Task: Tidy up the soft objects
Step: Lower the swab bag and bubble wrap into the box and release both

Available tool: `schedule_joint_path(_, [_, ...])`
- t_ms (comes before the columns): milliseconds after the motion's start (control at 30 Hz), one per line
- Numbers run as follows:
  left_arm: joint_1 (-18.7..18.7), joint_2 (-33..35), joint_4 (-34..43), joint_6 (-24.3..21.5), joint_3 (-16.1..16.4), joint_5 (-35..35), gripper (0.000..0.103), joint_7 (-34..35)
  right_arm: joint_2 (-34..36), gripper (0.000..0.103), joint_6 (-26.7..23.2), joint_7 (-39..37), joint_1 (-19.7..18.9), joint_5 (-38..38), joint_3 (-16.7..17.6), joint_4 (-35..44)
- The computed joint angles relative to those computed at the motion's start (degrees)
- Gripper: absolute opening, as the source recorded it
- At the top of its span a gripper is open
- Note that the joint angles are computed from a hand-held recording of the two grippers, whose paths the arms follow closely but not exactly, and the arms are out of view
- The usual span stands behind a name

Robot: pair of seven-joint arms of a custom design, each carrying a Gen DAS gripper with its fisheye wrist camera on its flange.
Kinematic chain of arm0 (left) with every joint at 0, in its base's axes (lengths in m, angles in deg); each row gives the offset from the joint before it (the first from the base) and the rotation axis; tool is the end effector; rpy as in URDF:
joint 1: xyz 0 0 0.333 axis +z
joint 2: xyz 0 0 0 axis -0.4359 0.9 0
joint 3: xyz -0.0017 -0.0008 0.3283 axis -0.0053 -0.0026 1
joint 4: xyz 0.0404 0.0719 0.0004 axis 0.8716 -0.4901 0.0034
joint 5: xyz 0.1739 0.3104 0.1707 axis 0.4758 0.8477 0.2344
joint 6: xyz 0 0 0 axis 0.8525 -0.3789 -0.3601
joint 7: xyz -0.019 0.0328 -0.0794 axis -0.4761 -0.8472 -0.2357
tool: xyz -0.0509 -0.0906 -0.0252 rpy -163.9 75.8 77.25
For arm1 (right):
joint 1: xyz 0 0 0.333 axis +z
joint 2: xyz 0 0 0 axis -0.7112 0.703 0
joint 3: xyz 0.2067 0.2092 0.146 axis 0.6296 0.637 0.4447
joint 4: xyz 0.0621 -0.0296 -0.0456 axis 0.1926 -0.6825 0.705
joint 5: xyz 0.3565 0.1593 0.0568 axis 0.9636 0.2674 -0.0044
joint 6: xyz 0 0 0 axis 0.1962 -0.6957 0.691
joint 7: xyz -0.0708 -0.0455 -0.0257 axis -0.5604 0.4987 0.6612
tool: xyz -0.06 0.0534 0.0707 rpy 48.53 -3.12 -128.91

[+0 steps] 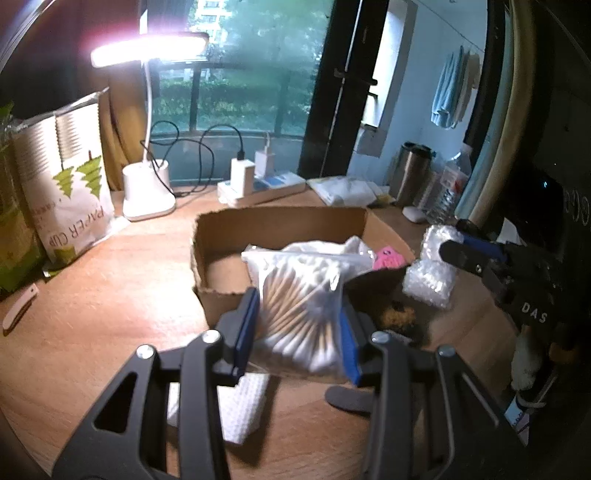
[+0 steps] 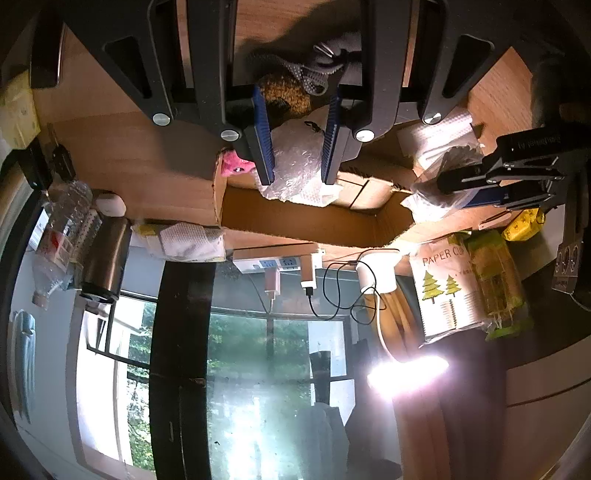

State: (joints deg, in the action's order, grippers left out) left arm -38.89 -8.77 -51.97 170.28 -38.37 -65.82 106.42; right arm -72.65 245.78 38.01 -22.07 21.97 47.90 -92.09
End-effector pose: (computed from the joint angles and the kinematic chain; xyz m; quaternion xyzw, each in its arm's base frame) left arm 0.5257 -0.1086 0.5356 -0.5684 0.6881 -0.4054 0.1978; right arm 0.5162 0.1418 0.5450 -0.7208 0.4974 -0.2815 0.3920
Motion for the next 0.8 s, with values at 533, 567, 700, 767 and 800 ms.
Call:
schedule_joint_path(533, [1.82, 4.41, 5.39, 3.2, -0.74, -4.63, 0.041, 4.48, 4.38, 0.028, -1.71, -10.58, 0.38, 10.43, 1.47, 6.56])
schedule_joint_path(567, [1.94, 4.61, 5.67, 3.44, -0.88, -5.5, 0.041, 5.27, 4.74, 0.028, -1.88, -10.84, -0.12, 10.55, 2.0, 7.02])
schedule_joint_path(700, [3.03, 5.96, 7.44, 3.7, -1.52, -7.33, 0.041, 7.06, 6.15, 0.028, -1.96, -11.89, -1.78, 10.92, 3.95, 8.79])
schedule_joint_path(767, [3.77, 6.75, 8.57, 3.79, -1.97, -8.24, 0.041, 7.66, 6.93, 0.028, -1.97, -12.49, -2.51, 11.25, 4.75, 9.76])
schedule_joint_path(800, [4.12, 6.97, 8.98, 3.85, -2.24, -8.82, 0.041, 8.13, 7.31, 0.028, -1.95, -13.19, -2.8, 11.89, 5.11, 10.26])
